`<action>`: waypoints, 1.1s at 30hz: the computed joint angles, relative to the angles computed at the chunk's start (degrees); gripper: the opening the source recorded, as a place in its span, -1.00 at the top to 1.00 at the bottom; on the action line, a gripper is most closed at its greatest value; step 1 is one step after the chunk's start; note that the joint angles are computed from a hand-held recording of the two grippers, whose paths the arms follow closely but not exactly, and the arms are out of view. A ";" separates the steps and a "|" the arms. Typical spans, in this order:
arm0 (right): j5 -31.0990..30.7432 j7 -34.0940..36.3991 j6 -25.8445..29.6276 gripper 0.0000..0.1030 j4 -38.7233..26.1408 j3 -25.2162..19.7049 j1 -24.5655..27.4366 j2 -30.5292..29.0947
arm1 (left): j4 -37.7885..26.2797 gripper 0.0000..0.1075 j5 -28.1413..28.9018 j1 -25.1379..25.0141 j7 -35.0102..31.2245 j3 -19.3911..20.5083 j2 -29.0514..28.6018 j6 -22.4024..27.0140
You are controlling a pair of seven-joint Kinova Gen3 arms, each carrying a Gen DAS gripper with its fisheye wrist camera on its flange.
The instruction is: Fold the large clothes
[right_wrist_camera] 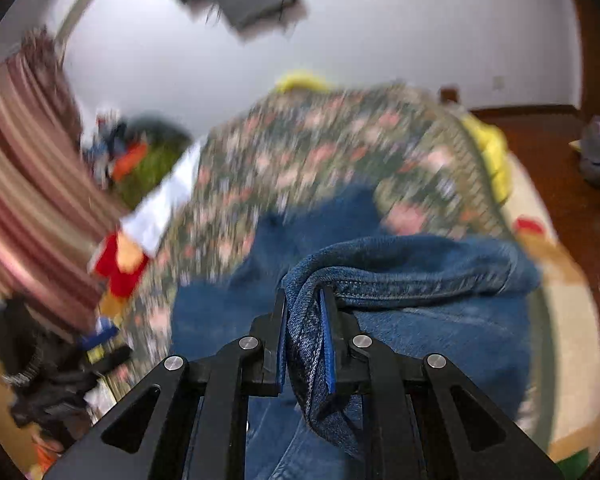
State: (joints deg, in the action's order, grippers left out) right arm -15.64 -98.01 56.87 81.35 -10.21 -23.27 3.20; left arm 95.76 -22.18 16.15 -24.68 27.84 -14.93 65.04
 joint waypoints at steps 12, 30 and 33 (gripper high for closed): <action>4.91 -2.71 13.39 0.75 -0.82 -1.14 -3.76 6.44 | 3.31 -0.65 4.42 -1.65 -0.81 -0.26 -2.57 -0.36; 10.46 8.91 13.70 0.75 1.32 3.80 5.37 -8.76 | -17.43 -0.65 -10.08 10.68 -5.03 4.22 19.69 5.72; 8.59 10.89 13.40 0.75 1.88 5.96 8.06 -8.78 | -23.20 -0.65 -11.44 13.72 -8.07 3.09 25.86 7.33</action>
State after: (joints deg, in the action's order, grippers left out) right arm -7.05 -87.12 70.27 83.23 -4.25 -15.21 -5.59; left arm 72.56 -33.62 29.87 -32.75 30.93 10.93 72.36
